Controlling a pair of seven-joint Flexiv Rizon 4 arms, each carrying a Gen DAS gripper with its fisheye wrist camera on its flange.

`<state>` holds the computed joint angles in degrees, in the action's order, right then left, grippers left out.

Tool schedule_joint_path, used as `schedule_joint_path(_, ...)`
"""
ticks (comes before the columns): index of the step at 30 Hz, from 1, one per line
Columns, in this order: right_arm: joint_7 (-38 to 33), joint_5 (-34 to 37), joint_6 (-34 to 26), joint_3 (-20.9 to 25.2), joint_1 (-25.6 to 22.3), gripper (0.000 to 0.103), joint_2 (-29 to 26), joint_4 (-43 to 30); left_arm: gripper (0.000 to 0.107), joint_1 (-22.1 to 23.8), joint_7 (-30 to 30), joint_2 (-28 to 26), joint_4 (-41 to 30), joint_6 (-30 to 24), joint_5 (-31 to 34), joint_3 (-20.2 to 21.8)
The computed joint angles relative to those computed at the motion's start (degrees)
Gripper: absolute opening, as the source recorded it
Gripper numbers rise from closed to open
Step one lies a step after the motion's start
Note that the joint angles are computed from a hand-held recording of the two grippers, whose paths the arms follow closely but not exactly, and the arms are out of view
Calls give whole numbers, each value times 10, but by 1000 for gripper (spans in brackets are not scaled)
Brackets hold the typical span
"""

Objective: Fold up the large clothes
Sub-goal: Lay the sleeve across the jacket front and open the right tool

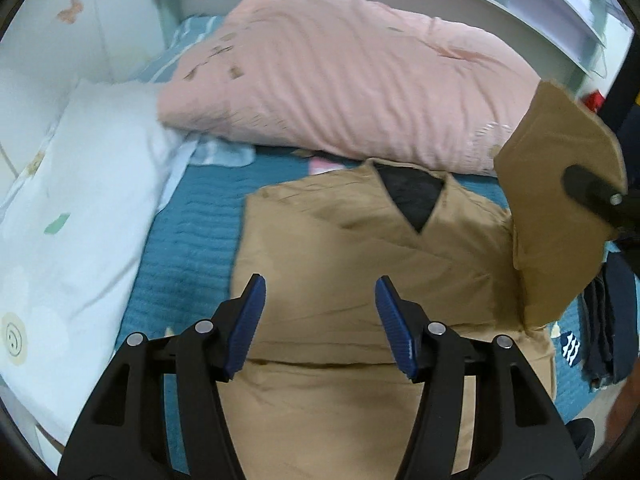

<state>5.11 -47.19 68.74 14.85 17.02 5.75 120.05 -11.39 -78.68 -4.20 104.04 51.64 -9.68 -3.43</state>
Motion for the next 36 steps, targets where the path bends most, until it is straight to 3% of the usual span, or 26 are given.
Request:
schedule_joint_path(4,-37,42,36,-6,21,18,-51,-15,58,13,2,1,9,-2,1,11)
schedule_joint_path(6,-33,35,102,-16,26,32,-69,-7,58,18,-3,2,13,-7,6,15)
schedule_joint_path(8,0,-14,143,-30,28,53,-70,-1,58,23,-9,2,16,-10,8,18)
schedule_joint_path(9,23,-51,147,-35,28,58,-64,0,58,26,-10,2,19,-9,6,19)
schedule_joint_path(12,-10,-28,117,-26,29,62,-45,4,60,29,-21,1,20,-10,7,18)
schedule_joint_path(16,13,-38,108,-18,6,62,-13,34,60,24,-19,6,24,-7,-7,11)
schedule_joint_path(25,4,16,37,11,-50,61,70,102,60,-15,-5,-15,9,5,-34,-20)
schedule_joint_path(29,-7,-3,65,13,-79,33,83,129,60,-34,-2,-38,2,19,-56,-33)
schedule_joint_path(34,-41,-7,42,19,-80,16,71,137,59,-52,15,-68,4,52,-92,-49)
schedule_joint_path(36,-48,-2,50,14,-75,10,57,142,52,-55,26,-79,9,69,-107,-54)
